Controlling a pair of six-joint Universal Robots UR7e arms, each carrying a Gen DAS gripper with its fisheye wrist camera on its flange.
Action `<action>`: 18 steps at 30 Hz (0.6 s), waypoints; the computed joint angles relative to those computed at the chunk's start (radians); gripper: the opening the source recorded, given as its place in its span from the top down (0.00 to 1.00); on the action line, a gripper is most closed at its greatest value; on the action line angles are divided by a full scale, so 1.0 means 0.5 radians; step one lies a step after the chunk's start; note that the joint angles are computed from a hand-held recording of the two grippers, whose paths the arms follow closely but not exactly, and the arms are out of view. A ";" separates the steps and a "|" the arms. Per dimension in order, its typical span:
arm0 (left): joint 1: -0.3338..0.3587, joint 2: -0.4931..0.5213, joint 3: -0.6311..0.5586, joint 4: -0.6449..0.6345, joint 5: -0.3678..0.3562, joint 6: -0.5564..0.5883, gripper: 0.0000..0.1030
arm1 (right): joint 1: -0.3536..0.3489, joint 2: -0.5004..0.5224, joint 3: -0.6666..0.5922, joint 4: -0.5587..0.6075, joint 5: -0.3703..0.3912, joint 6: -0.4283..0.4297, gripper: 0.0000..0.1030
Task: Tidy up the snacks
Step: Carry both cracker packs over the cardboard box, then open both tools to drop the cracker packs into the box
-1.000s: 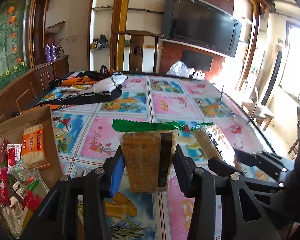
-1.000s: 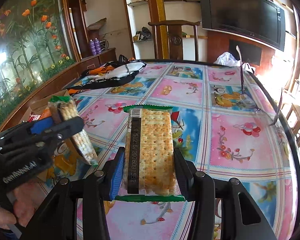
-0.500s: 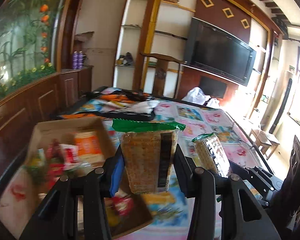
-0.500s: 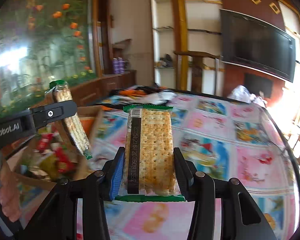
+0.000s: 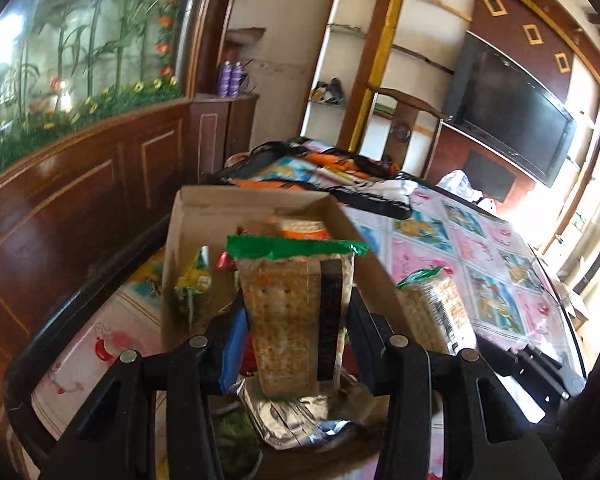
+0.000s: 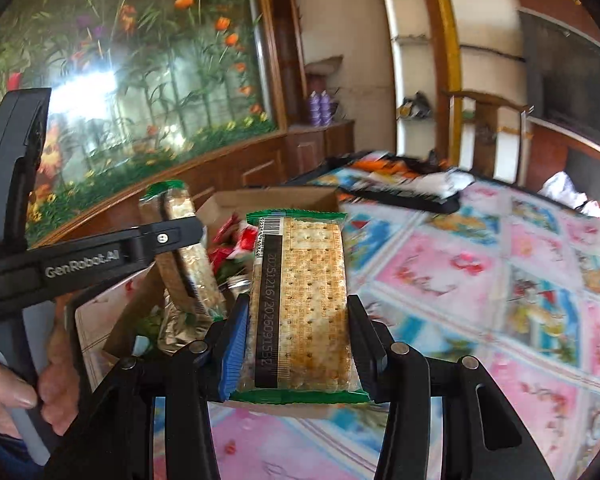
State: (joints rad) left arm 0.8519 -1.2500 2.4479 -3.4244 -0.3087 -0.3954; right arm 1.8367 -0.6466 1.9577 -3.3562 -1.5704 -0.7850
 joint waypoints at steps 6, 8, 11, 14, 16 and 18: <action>0.184 0.035 -0.076 -0.017 -0.140 0.019 0.56 | 0.038 0.148 -0.195 0.200 -0.086 0.112 0.51; 0.226 0.044 -0.094 -0.024 -0.183 0.018 0.56 | 0.055 0.194 -0.259 0.239 -0.113 0.132 0.51; 0.254 0.070 -0.097 -0.113 -0.223 0.075 0.56 | 0.084 0.247 -0.307 0.205 -0.138 0.113 0.51; 0.229 0.152 -0.093 -0.345 -0.170 0.204 0.56 | 0.091 0.282 -0.320 0.174 -0.153 0.068 0.50; 0.198 0.241 -0.103 -0.559 -0.083 0.345 0.55 | 0.095 0.309 -0.305 0.083 -0.186 0.007 0.50; 0.151 0.382 -0.147 -0.871 0.065 0.592 0.50 | 0.097 0.311 -0.301 0.071 -0.191 0.007 0.49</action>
State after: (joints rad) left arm 0.9273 -1.0589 2.3745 -3.8601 -0.2760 -0.0991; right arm 1.8851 -0.4912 1.8070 -3.3208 -1.6661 -0.7812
